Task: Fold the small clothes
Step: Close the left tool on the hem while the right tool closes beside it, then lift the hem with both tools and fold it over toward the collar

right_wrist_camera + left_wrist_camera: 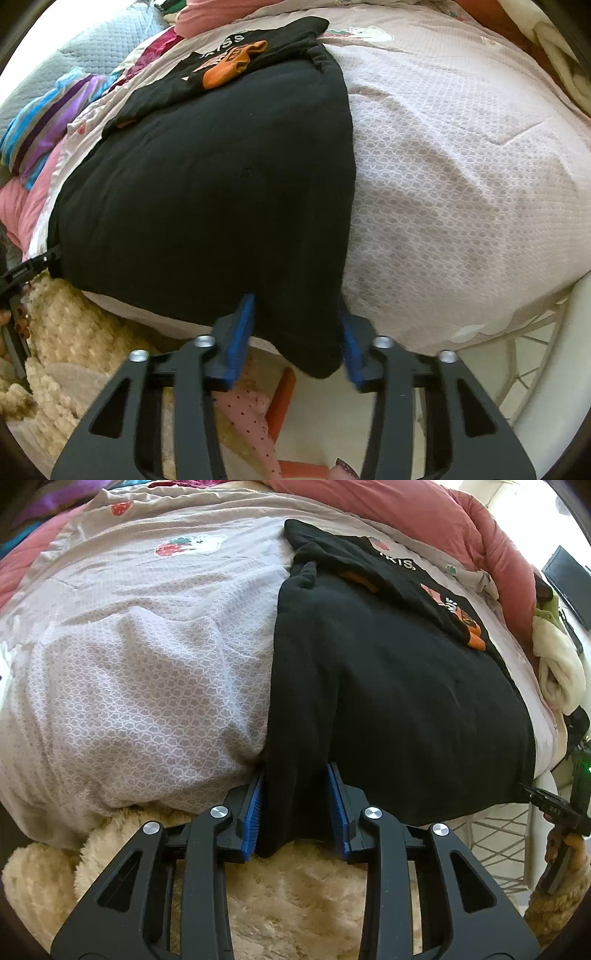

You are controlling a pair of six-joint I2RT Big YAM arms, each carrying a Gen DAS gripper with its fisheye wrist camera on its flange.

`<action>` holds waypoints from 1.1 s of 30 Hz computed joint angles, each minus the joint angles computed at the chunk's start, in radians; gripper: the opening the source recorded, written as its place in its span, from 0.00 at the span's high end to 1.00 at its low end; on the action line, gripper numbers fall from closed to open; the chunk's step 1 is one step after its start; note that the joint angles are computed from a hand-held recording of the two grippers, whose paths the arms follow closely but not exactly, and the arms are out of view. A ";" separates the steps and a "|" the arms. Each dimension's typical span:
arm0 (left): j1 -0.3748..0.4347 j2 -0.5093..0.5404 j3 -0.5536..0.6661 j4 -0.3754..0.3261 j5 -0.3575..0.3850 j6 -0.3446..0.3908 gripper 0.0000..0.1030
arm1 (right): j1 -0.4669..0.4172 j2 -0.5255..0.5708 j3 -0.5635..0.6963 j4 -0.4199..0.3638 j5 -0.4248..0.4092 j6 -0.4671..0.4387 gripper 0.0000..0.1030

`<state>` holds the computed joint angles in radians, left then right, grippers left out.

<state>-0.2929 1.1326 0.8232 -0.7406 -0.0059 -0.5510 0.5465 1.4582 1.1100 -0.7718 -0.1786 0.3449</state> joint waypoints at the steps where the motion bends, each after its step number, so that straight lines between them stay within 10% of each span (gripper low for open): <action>1: -0.001 0.000 0.001 -0.001 0.000 0.000 0.77 | 0.001 0.000 0.003 -0.001 -0.005 -0.011 0.85; 9: -0.006 -0.010 0.010 -0.009 0.011 0.001 0.94 | -0.024 -0.061 0.010 0.053 -0.083 -0.036 0.92; 33: 0.015 -0.012 0.184 0.057 -0.048 0.042 0.96 | -0.112 -0.099 0.082 0.341 -0.120 0.116 0.92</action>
<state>-0.2776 1.1203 1.0075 -0.6834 -0.0543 -0.5094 0.4346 1.3591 1.1923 -0.4307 -0.2985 0.4614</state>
